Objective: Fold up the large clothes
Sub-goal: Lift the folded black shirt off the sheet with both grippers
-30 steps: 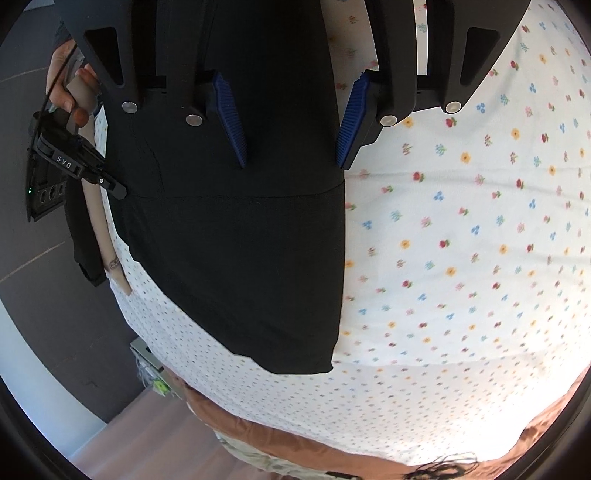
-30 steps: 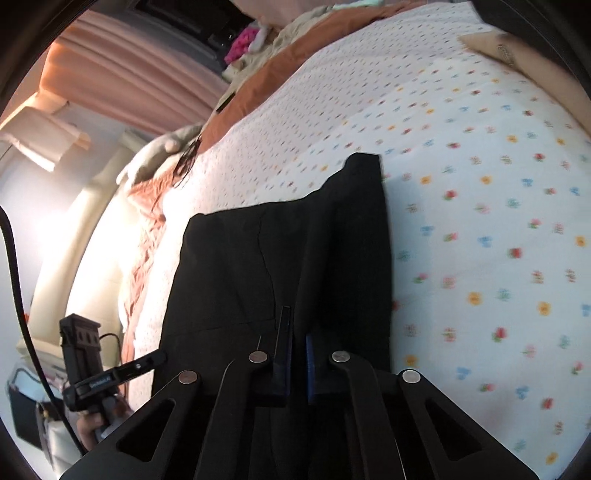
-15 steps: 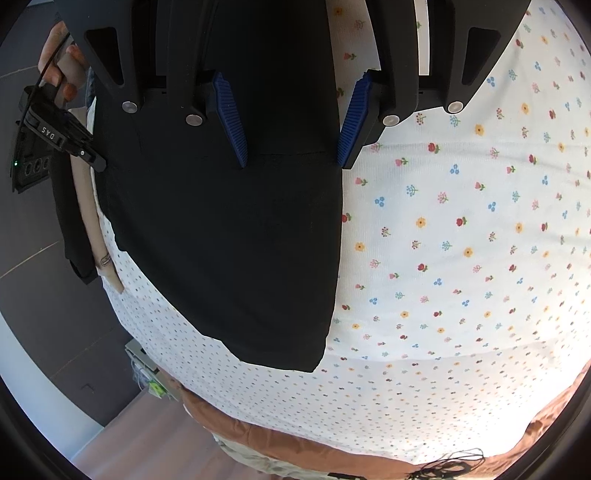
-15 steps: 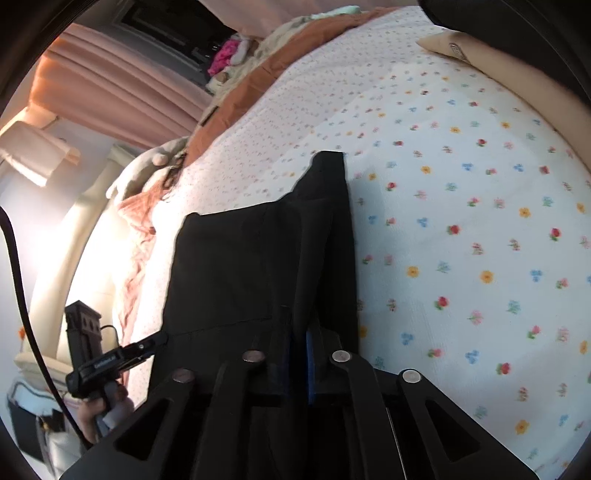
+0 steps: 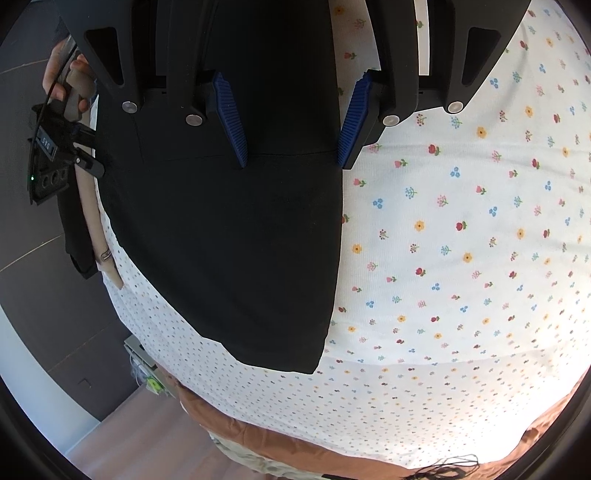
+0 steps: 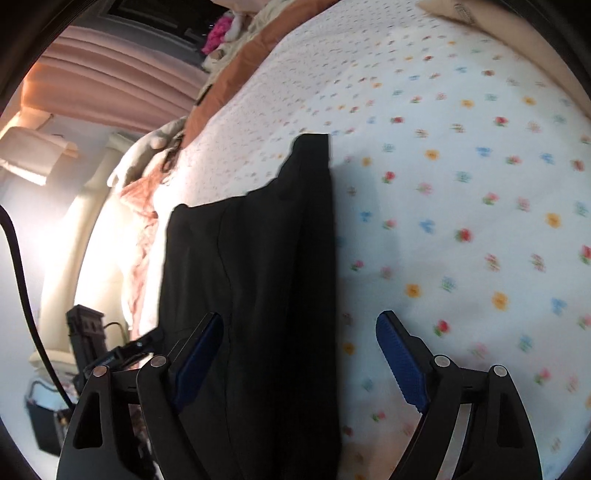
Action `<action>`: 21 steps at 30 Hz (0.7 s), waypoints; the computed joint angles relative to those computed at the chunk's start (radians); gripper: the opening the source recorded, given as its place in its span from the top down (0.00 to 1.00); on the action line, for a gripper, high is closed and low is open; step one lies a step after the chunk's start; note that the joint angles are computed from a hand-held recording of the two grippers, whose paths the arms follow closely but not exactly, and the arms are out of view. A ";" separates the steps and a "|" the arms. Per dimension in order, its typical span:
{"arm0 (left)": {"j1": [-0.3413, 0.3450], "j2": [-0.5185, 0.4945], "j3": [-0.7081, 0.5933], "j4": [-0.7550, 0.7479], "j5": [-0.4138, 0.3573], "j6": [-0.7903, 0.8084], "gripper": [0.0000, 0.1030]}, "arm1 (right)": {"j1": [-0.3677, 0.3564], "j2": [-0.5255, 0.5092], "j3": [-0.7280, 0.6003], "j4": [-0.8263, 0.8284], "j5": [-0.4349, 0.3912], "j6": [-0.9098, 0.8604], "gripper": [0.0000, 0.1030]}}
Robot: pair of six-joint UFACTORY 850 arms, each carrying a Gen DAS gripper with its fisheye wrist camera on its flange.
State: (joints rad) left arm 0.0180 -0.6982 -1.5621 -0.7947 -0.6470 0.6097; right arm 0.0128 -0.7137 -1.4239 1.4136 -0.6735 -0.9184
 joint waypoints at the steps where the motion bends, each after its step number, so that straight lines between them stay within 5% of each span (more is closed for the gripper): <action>1: 0.000 -0.001 -0.002 0.000 -0.002 0.000 0.50 | 0.000 -0.013 -0.015 0.003 -0.021 -0.003 0.17; 11: 0.004 -0.041 -0.055 0.013 -0.029 -0.023 0.49 | 0.030 -0.161 -0.229 -0.077 -0.168 0.090 0.18; 16: 0.003 -0.102 -0.143 0.045 -0.060 -0.081 0.44 | 0.016 -0.203 -0.276 -0.085 -0.208 0.129 0.46; 21: -0.008 -0.177 -0.256 0.086 -0.094 -0.154 0.36 | 0.016 -0.206 -0.275 -0.082 -0.207 0.122 0.62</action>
State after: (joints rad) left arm 0.0096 -0.8753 -1.8183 -0.7090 -0.7415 0.4552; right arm 0.0288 -0.9193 -1.6986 1.3317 -0.8803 -0.7966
